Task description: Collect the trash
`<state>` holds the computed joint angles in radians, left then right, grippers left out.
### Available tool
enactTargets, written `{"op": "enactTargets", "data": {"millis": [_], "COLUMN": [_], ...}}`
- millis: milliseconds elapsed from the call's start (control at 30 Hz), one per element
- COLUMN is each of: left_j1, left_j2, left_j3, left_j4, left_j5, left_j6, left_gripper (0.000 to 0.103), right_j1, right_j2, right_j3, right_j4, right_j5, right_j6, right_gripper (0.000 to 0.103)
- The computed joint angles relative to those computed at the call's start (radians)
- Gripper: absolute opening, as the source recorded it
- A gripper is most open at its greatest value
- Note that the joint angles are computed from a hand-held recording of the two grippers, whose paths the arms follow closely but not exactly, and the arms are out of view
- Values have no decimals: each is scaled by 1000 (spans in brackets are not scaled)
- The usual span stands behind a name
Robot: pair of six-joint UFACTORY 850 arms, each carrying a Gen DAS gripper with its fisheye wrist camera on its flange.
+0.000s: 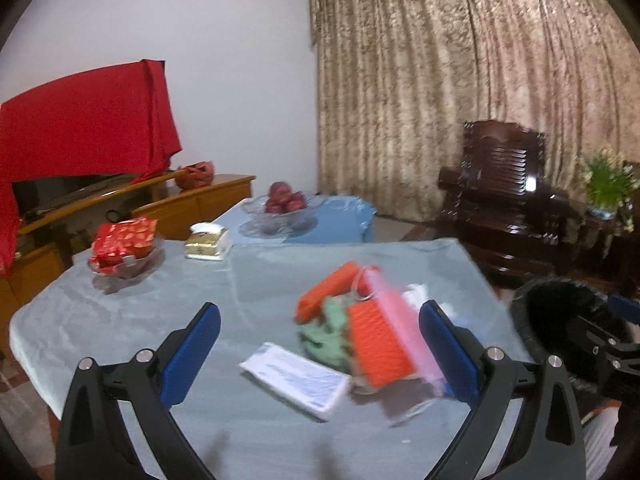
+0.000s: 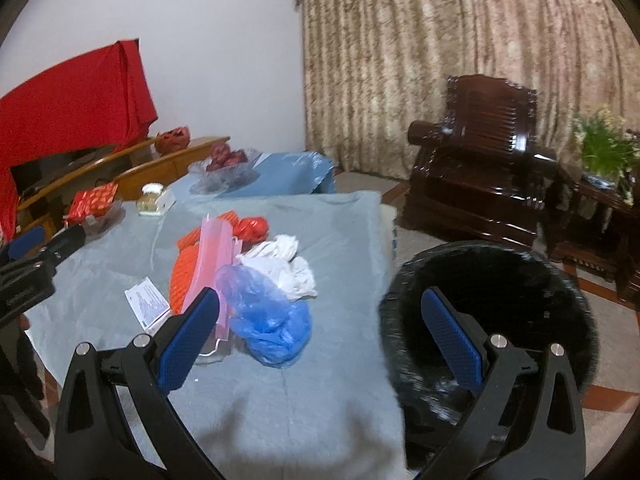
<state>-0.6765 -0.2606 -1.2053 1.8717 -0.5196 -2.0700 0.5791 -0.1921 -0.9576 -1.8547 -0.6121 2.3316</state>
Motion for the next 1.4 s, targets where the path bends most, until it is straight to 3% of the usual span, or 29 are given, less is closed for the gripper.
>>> {"op": "enactTargets", "data": {"millis": [333,500,600,667,700,867,1133,1233,1400], "left_j1": [47,59,62,63,62,54,24,8,-11], "left_j2": [-46,-70,-78,-83,-86,-96,-130,-156,-207], "left_j3": [-4,-19,-26,-29,-32,-50,-99,-126,-172], "left_j4": [4,-9,-8,-9,-16,-49,-82,-208,-548], "left_j5": [47,93,119,137,148,210,304,317,303], "left_j6": [1,9,5,8,17,62,100,226,555], "left_gripper": [97,97,94,91,88,74,58,52,37], "right_j1": [-75,-102,-121,-136,-137,-142,-143,-144,-141], "right_j2": [-212,-281,-295,-296,-295,-253,-144,-115,-83], "right_j3": [-174,-234,-245,-246,-244,-210,-110,-81,-38], "right_j4": [65,188,174,107,82,-20,-137,-118,-106], "right_j5": [165,253,341,409,423,425,322,297,265], "right_j6": [-104,-246,-240,-184,-162,-66,69,48,31], "right_gripper": [93,75,57,35,34,13,12,12,12]}}
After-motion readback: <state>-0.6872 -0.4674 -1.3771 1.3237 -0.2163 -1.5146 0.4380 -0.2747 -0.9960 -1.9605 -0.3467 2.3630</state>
